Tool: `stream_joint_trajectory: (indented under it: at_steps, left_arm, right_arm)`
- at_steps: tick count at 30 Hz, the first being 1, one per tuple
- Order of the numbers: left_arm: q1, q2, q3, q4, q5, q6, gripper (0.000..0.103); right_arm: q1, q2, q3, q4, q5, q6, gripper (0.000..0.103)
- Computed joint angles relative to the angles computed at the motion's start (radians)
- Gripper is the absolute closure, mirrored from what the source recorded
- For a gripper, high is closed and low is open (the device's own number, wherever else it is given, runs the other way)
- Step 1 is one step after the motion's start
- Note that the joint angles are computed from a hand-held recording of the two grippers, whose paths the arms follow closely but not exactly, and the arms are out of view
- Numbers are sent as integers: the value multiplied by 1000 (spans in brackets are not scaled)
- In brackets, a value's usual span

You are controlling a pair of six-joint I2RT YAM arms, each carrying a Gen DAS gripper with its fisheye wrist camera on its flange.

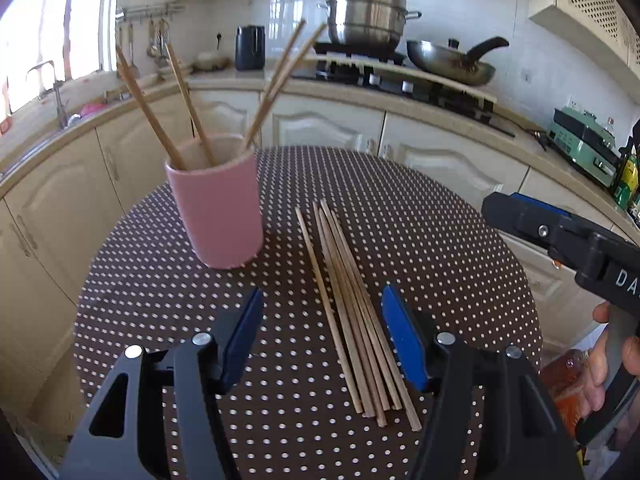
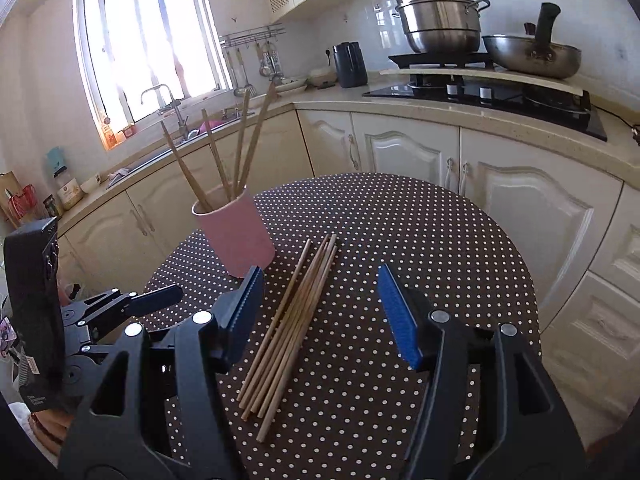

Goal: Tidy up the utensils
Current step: 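Move both tools down and close the left tool on a chopstick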

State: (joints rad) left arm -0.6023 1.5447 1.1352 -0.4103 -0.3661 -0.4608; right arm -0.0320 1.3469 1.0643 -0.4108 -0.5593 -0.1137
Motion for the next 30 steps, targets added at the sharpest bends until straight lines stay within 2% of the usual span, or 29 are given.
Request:
stream_joint_trajectory:
  at_steps: [11,17,21,30]
  left_arm:
    - [92,182,88,-30,193,-40,42]
    - [132,244,149,-51,221,-59,42]
    - [149,312,238,-120,224,-48,42]
    - [166,373,311,-181,185,-41,42]
  right_arm:
    - [-37,127,37,-54,-20,-42,44]
    - [-24,183,59,-75,-21,-60,44]
    - [-8,215,77,-82,-18,-56,44]
    - [22,276,133,-120,0,-58,44]
